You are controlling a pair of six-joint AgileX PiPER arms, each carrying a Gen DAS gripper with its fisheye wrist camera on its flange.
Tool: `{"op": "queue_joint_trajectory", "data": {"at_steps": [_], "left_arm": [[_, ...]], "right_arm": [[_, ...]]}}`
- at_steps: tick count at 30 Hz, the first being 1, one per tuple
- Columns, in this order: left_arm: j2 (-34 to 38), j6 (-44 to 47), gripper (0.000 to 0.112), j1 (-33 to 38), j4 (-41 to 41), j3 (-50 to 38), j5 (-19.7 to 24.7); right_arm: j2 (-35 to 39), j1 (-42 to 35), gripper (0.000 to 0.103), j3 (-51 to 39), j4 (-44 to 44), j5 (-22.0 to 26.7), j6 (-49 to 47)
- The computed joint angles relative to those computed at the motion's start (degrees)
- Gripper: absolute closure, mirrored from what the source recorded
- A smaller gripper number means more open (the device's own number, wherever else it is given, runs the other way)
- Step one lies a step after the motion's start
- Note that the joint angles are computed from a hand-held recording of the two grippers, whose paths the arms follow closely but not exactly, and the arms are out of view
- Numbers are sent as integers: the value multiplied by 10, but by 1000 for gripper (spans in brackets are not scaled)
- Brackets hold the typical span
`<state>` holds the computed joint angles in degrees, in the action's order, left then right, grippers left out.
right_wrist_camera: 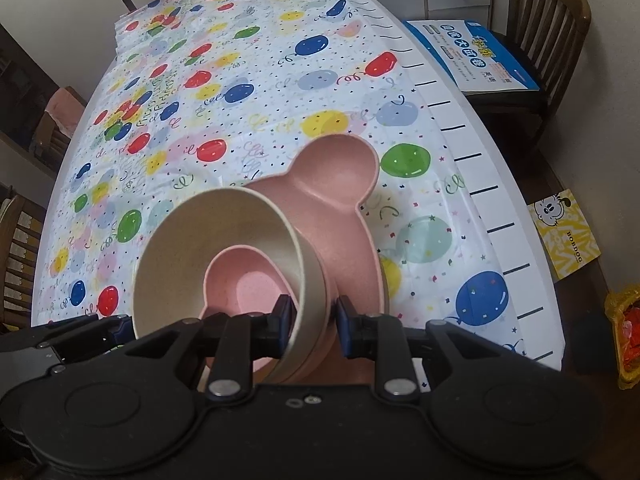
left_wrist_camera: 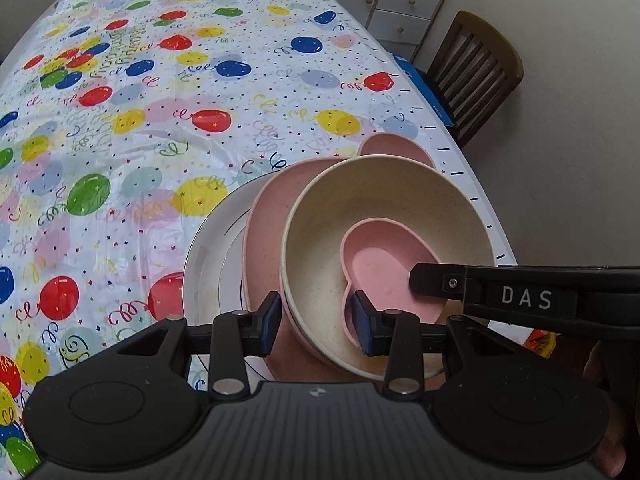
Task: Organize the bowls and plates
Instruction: 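Lower the cream bowl into the pink bowl on the plate stack, then open both grippers to release the cream bowl and pull back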
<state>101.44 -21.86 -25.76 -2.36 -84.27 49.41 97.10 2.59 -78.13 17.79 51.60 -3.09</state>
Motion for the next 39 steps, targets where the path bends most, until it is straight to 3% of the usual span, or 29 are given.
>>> {"op": "queue_joint_trajectory", "data": {"at_steps": [14,26,30,34,39], "left_arm": [[-28,-96,74,-14,69,20,5],[-83,-160,57,-30,121,60,7],[-101,-144,47,-33,131,71,1],[-127,-114,47,-27,123,91,-16],[-171,-78,37,-12,112,130,-40]], "right_arm": [[-11,-23,69,0,51,15,-81],[-38,-35,60,11,83,15,-158],[-64,-30,52,28,79,-2,-154],[-97,-23,40,57,80,-34,-153],[-146,-5,28,97,74,-75,-141]]}}
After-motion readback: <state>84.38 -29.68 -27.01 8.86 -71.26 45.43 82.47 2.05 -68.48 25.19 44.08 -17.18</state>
